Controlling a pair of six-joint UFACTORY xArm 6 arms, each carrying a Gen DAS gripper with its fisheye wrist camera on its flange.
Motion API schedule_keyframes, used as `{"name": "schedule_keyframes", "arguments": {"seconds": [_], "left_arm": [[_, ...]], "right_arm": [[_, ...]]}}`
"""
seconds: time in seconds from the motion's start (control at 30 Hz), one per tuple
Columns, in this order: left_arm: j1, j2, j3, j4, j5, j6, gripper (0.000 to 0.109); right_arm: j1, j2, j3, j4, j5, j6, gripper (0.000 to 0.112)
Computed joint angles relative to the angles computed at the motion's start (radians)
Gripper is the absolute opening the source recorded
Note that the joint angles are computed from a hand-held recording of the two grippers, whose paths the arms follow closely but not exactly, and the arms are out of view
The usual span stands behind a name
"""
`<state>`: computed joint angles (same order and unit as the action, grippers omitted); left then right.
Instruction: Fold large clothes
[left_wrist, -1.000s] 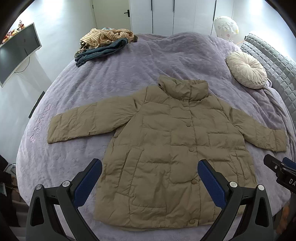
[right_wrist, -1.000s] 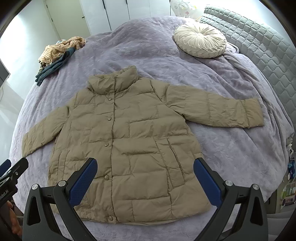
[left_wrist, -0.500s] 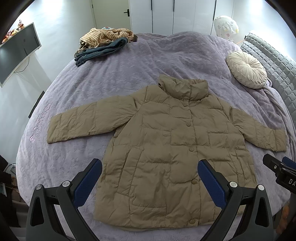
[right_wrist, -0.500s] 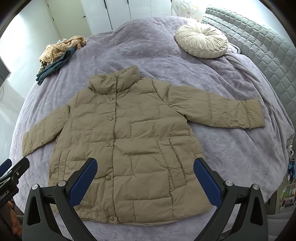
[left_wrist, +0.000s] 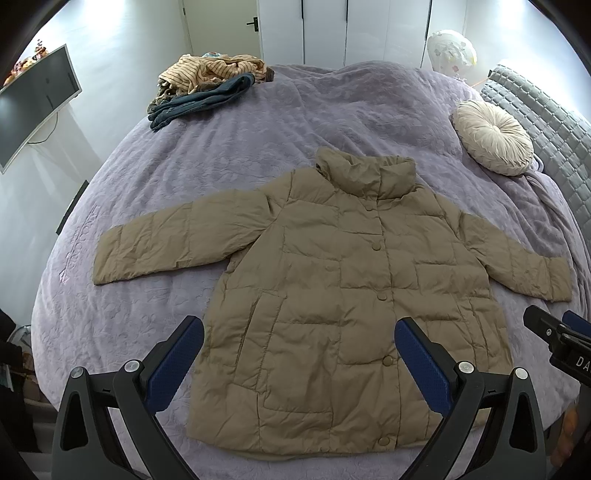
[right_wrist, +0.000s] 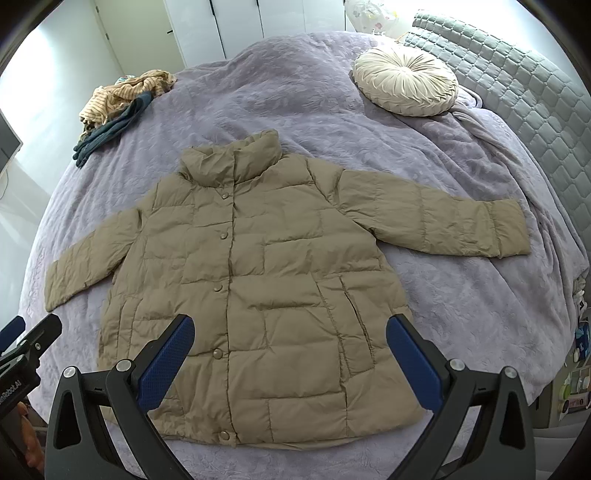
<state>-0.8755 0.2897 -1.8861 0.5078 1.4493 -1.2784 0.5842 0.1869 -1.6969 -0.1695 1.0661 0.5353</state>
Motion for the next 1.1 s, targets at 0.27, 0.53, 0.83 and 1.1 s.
{"name": "schedule_keyframes", "arguments": {"seconds": [0.27, 0.53, 0.83, 1.1], "left_arm": [[0.004, -0.007, 0.018, -0.005, -0.011, -0.001, 0.103], [0.006, -0.007, 0.015, -0.008, -0.013, 0.000, 0.103], [0.012, -0.003, 0.015, -0.022, -0.018, 0.005, 0.103], [0.018, -0.006, 0.027, -0.033, -0.034, 0.005, 0.103]], "right_arm": [[0.000, 0.001, -0.002, 0.002, 0.002, 0.000, 0.103], [0.001, 0.004, -0.006, 0.001, 0.005, -0.001, 0.103], [0.005, 0.008, -0.008, 0.003, 0.005, 0.000, 0.103], [0.021, 0.014, -0.009, 0.003, 0.012, 0.018, 0.103]]}}
